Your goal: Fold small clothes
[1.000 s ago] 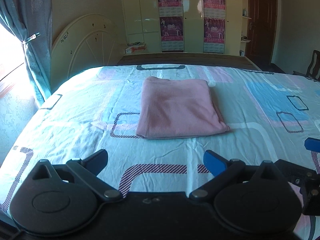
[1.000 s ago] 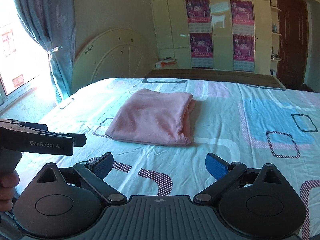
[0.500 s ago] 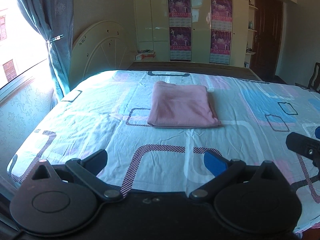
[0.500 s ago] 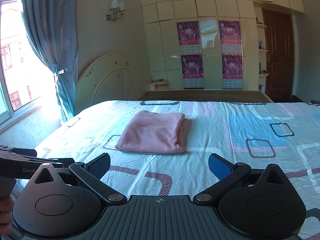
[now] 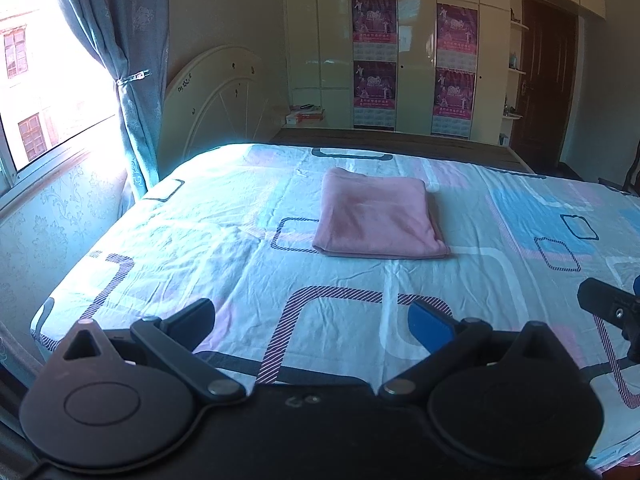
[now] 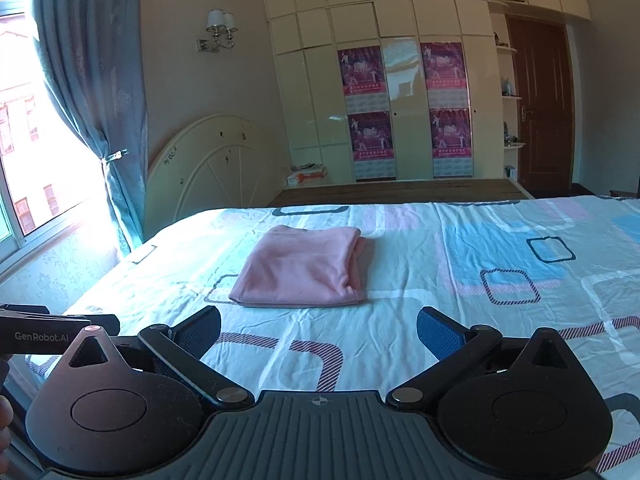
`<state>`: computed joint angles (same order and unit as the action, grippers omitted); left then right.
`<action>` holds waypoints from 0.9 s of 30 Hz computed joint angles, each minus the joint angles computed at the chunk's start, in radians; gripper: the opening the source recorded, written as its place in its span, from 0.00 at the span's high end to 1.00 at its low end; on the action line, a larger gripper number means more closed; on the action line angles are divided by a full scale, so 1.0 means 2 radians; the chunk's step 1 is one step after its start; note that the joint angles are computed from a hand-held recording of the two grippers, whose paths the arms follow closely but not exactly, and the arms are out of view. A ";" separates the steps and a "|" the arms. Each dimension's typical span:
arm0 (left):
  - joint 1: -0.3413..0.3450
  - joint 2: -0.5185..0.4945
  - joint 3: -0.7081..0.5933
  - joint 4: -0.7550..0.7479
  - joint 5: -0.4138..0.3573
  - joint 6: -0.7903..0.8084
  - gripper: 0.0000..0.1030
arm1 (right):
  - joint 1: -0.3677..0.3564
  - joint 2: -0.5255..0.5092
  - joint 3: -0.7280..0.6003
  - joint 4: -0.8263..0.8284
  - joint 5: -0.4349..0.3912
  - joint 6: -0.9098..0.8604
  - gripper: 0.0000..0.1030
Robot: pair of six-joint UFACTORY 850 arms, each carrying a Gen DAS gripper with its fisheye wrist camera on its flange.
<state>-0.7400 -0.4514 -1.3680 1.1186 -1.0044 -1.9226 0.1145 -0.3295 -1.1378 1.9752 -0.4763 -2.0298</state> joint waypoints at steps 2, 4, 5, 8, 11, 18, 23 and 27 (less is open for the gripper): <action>0.000 0.000 0.000 0.001 0.003 0.001 0.00 | 0.000 0.002 0.003 0.002 0.002 -0.002 0.00; -0.002 0.000 0.000 0.002 0.001 0.000 0.00 | 0.000 0.005 0.007 0.005 0.004 -0.006 0.00; -0.003 -0.001 0.000 0.003 0.001 0.000 0.00 | -0.001 0.006 0.008 0.005 0.004 -0.007 0.00; -0.004 -0.003 -0.002 0.004 -0.002 0.001 0.00 | -0.003 0.007 0.009 0.003 0.003 -0.002 0.00; -0.004 -0.005 -0.004 0.002 -0.002 0.004 0.00 | -0.003 0.009 0.010 0.005 0.004 -0.002 0.00; -0.004 -0.006 -0.006 0.001 -0.006 0.004 0.00 | -0.004 0.008 0.009 -0.001 0.002 -0.002 0.00; -0.004 -0.007 -0.008 0.000 -0.006 0.005 0.00 | -0.004 0.007 0.006 -0.011 0.003 0.009 0.00; -0.004 -0.008 -0.009 -0.002 -0.005 0.007 0.00 | -0.004 0.007 0.007 -0.013 0.002 0.008 0.00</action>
